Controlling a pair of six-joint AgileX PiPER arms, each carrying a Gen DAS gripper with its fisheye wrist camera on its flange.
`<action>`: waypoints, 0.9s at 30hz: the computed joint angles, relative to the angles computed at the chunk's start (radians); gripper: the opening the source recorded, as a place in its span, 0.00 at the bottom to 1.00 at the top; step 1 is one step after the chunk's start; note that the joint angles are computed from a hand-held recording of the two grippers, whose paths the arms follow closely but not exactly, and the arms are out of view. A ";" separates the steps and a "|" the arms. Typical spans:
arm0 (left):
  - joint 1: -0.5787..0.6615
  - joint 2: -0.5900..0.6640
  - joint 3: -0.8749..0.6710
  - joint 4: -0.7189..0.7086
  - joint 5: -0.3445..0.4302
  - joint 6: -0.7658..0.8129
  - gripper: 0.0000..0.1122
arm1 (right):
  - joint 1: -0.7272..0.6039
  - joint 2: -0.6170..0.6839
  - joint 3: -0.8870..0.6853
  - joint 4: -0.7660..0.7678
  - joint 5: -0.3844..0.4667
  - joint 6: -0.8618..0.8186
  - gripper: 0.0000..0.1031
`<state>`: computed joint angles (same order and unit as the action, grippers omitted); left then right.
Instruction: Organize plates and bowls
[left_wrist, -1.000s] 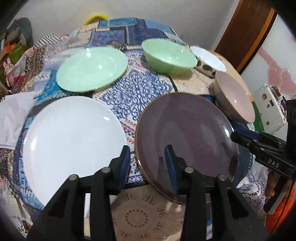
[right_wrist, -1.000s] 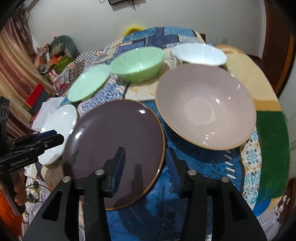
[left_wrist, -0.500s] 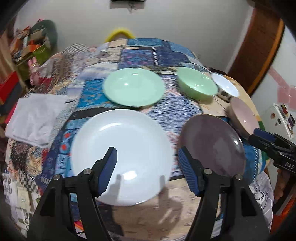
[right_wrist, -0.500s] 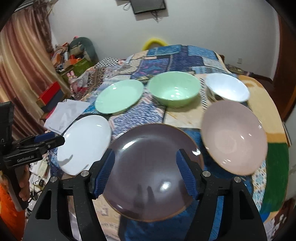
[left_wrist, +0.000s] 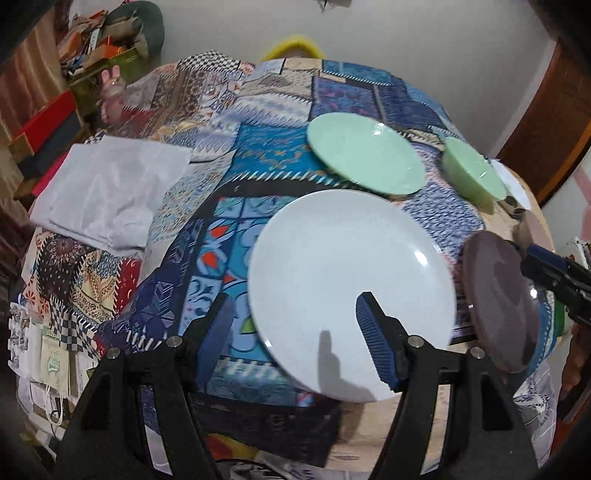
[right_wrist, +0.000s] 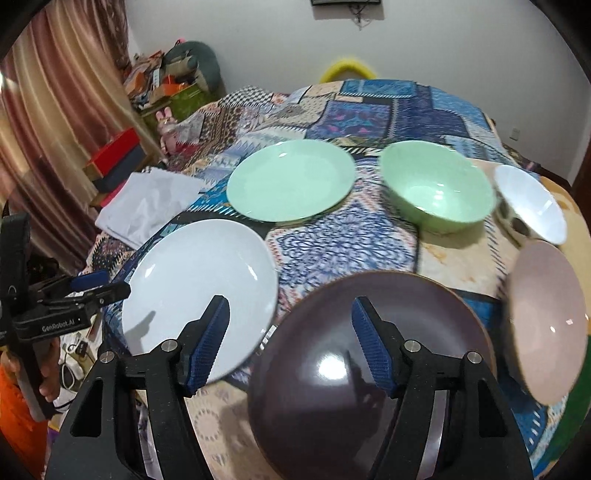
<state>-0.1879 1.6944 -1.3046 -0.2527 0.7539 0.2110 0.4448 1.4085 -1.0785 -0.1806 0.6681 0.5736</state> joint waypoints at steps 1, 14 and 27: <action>0.015 0.011 0.003 -0.014 -0.004 0.019 0.61 | 0.002 0.031 -0.019 0.006 -0.005 -0.009 0.63; 0.094 0.092 -0.008 -0.183 0.037 0.219 0.47 | -0.031 0.236 -0.158 0.136 0.006 -0.161 0.39; 0.104 0.142 -0.028 -0.250 0.082 0.260 0.28 | -0.064 0.330 -0.232 0.257 0.094 -0.336 0.19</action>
<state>-0.0843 1.8361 -1.3322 -0.5022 0.8358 0.4711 0.3811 1.7381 -1.3104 0.0766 0.7618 0.2373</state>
